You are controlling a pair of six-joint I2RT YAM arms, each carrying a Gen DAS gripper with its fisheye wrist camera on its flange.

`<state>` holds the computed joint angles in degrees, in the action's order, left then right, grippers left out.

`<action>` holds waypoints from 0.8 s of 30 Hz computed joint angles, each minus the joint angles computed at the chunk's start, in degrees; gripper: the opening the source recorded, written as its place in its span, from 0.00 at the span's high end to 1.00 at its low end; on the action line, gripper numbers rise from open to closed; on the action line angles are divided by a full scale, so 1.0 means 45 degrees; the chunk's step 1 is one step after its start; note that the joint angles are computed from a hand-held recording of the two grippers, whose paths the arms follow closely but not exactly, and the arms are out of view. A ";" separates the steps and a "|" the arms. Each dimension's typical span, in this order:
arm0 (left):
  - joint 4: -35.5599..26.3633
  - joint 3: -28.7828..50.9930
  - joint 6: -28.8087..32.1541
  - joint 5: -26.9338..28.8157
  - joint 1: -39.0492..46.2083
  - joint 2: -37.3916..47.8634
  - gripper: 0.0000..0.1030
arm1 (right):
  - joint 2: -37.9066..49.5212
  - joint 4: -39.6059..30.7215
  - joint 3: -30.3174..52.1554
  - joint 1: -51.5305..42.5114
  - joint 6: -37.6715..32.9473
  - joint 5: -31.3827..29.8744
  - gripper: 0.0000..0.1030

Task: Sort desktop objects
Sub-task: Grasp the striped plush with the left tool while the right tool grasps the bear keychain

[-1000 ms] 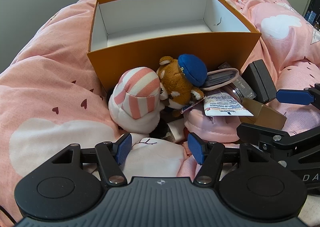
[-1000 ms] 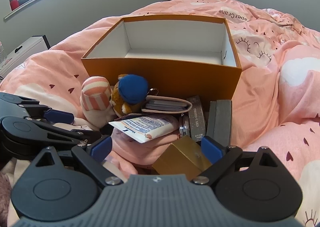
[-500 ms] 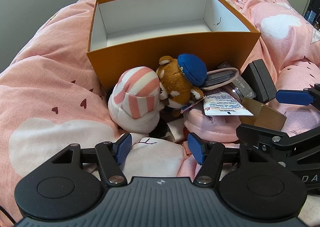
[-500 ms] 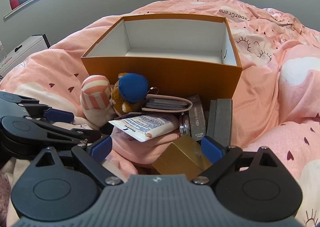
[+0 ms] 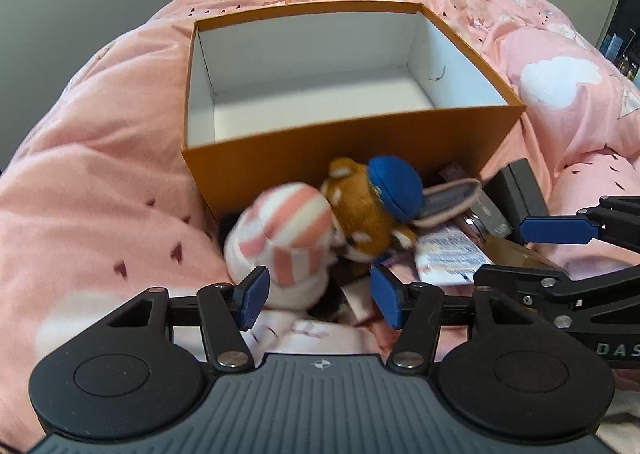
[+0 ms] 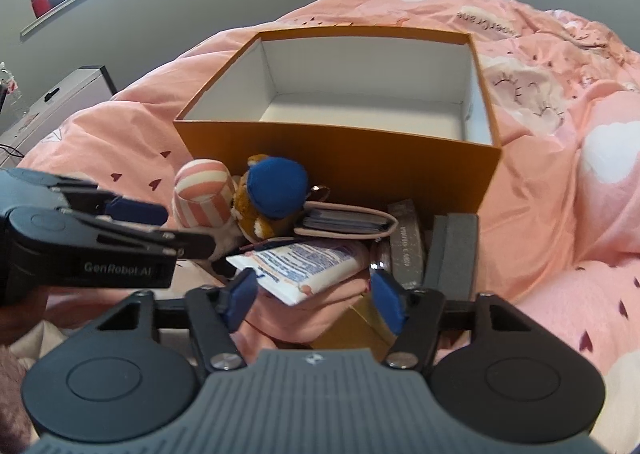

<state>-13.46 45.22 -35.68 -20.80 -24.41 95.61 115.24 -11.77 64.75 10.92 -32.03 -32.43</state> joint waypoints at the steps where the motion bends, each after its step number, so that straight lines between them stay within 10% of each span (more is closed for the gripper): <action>1: 0.0016 0.0039 0.0262 0.0005 0.0212 0.0006 0.35 | 0.0166 -0.0335 0.0355 0.0060 -0.0023 -0.0131 0.38; 16: 0.3264 -0.1098 0.4301 0.0300 0.1163 0.0513 0.37 | 0.2839 -0.1191 0.3952 0.1341 0.0536 -0.0692 0.39; 24: 0.3483 -0.1081 0.4293 0.0337 0.1321 0.0757 0.40 | 0.3449 -0.1349 0.4571 0.1667 0.1105 -0.0974 0.52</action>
